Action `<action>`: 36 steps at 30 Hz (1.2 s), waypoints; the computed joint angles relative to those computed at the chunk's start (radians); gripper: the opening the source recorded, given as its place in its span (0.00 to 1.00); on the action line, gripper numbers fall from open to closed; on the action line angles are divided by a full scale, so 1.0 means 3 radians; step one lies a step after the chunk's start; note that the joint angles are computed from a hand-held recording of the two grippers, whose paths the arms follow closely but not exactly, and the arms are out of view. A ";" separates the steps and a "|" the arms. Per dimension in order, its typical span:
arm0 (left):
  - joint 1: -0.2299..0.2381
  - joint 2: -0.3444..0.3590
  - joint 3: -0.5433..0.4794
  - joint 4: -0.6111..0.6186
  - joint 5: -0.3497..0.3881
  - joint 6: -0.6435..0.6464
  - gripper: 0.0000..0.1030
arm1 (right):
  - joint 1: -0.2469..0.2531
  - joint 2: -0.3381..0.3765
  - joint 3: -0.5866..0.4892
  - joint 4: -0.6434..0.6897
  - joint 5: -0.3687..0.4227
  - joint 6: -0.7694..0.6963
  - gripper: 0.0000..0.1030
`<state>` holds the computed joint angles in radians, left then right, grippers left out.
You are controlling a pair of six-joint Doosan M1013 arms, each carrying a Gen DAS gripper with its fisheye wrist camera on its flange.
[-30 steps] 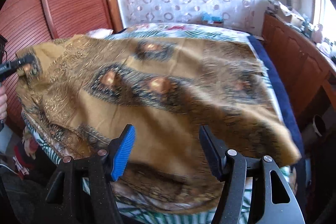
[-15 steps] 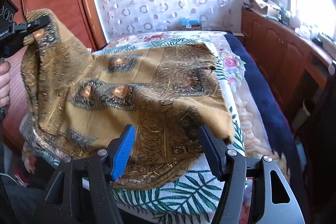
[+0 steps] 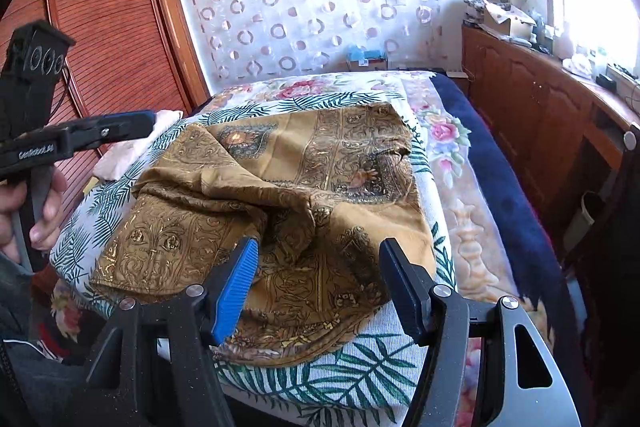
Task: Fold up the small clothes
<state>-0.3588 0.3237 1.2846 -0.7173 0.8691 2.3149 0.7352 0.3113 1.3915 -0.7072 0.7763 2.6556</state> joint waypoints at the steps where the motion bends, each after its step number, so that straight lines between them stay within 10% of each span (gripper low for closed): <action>1: 0.0004 -0.0027 0.0036 0.0021 -0.0049 -0.0014 0.44 | -0.0012 0.0013 -0.0016 0.0014 -0.0001 -0.0035 0.63; 9: 0.0220 -0.0165 0.0312 -0.0021 -0.0379 0.0049 0.45 | -0.0042 0.0202 -0.0316 0.0206 0.0014 -0.0620 0.63; 12: 0.0296 -0.0208 0.0424 -0.0077 -0.0541 0.0064 0.80 | -0.0072 0.0339 -0.0505 0.0436 0.0026 -0.1051 0.63; 21: 0.0439 -0.0228 0.0555 -0.0074 -0.0649 -0.0060 0.80 | -0.0177 0.0835 -0.1224 0.1124 0.0456 -0.2283 0.63; 28: 0.0461 -0.0222 0.0624 -0.0120 -0.0640 -0.0060 0.80 | -0.0244 0.0992 -0.1444 0.1218 0.0786 -0.2323 0.63; 32: 0.0447 -0.0222 0.0645 -0.0093 -0.0652 -0.0075 0.80 | -0.0240 0.0949 -0.1343 0.1224 0.0651 -0.2359 0.10; 36: 0.0438 -0.0233 0.0676 -0.0077 -0.0728 -0.0085 0.80 | -0.0162 0.0756 -0.1070 0.0961 0.0239 -0.2008 0.07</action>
<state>-0.2275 0.2540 1.4875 -0.7404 0.6508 2.2894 0.6866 0.5381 1.0706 -0.4188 0.8479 2.0533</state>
